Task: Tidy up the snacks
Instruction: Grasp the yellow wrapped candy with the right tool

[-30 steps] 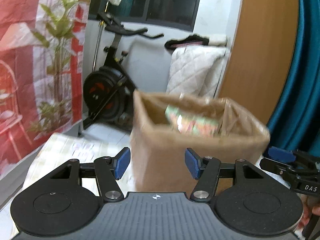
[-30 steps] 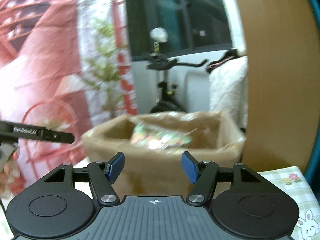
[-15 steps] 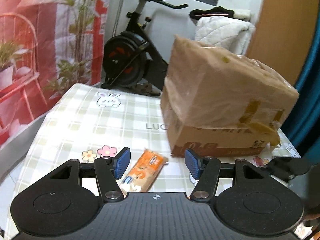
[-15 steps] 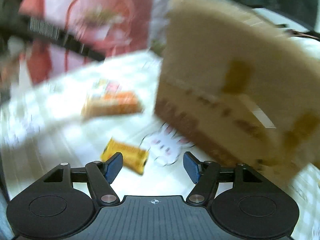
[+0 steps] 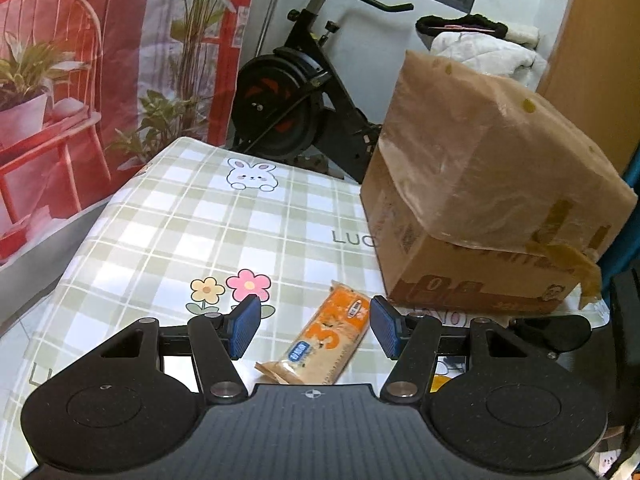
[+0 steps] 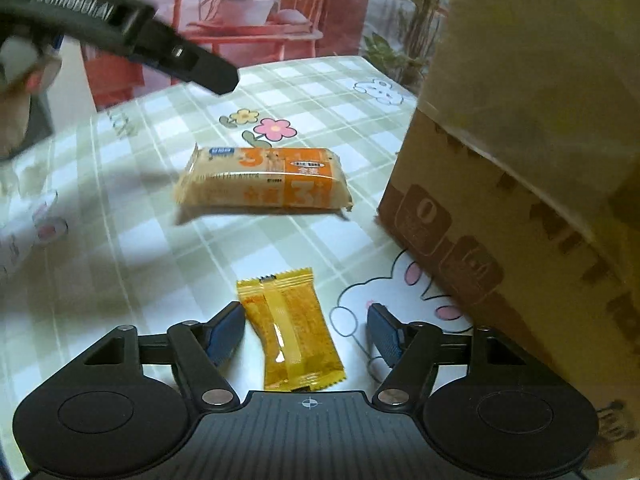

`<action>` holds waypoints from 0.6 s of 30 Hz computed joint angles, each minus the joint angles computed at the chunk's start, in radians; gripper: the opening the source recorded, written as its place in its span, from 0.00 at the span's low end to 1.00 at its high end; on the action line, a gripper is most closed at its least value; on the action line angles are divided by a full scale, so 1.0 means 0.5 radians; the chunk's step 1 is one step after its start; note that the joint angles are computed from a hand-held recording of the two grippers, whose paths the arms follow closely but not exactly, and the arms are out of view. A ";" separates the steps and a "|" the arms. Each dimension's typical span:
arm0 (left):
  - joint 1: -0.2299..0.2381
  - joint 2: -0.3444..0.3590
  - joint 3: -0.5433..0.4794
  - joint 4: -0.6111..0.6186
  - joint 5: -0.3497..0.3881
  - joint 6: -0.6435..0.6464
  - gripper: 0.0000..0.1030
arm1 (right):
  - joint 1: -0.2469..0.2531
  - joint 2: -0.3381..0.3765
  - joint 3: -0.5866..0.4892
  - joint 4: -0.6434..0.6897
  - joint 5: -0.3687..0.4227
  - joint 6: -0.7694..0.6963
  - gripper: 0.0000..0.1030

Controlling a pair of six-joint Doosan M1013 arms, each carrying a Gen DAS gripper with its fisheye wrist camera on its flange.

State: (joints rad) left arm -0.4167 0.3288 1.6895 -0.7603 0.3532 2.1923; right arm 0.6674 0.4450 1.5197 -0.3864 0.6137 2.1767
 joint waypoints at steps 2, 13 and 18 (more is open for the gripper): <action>0.002 0.008 -0.004 0.007 0.010 0.010 0.61 | -0.004 -0.023 0.046 -0.010 -0.065 0.076 0.44; -0.050 0.062 -0.025 0.177 -0.006 0.082 0.65 | 0.059 -0.193 0.428 -1.028 -0.125 1.515 0.29; -0.092 0.119 -0.086 0.441 0.030 -0.126 0.65 | 0.104 -0.278 0.590 -1.331 0.071 2.037 0.29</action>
